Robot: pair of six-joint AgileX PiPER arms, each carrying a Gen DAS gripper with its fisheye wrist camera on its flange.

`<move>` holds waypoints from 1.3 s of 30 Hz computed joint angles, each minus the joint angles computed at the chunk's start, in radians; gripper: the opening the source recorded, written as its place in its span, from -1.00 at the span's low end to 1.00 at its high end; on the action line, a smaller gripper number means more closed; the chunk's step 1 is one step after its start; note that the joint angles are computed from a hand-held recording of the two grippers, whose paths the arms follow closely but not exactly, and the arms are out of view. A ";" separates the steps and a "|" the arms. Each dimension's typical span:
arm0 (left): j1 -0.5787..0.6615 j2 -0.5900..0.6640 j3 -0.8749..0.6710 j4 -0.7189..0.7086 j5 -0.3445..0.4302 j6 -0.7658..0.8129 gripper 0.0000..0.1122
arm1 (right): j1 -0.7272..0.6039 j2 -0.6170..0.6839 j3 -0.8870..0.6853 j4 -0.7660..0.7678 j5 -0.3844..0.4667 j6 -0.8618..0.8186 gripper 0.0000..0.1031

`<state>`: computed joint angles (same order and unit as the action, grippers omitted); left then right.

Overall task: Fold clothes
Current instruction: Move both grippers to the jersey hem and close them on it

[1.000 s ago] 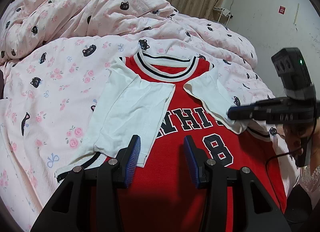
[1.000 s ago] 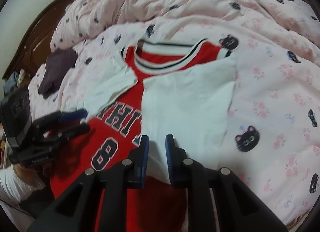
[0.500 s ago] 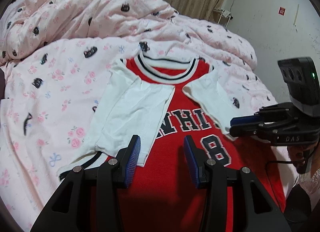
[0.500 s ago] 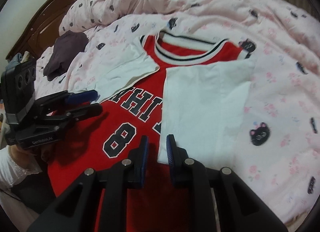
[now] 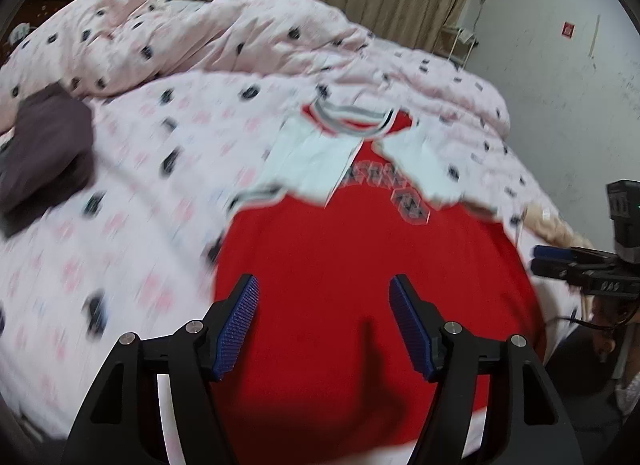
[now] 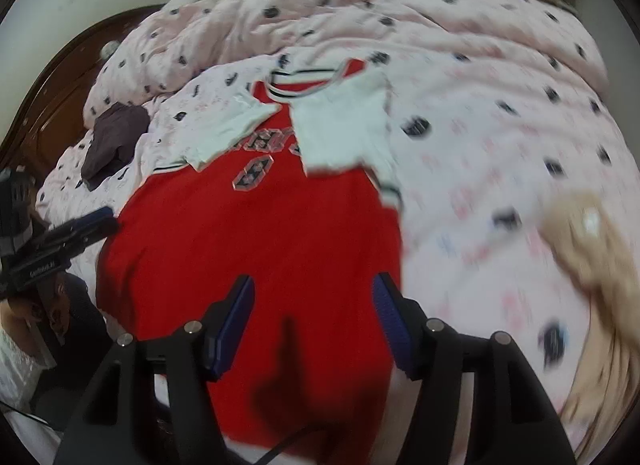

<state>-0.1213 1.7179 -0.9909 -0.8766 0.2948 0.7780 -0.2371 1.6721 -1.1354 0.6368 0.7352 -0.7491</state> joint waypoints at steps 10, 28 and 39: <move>0.093 -0.144 0.277 -0.166 -0.031 0.249 0.12 | -0.099 -0.213 0.311 -0.105 -0.028 -0.005 0.24; 0.193 -0.009 0.281 -0.490 0.101 0.624 -0.35 | -0.149 -0.166 0.365 -0.159 -0.047 0.028 0.24; 0.234 -0.004 0.277 -0.515 0.142 0.630 -0.87 | -0.186 -0.119 0.350 -0.021 -0.035 -0.093 0.22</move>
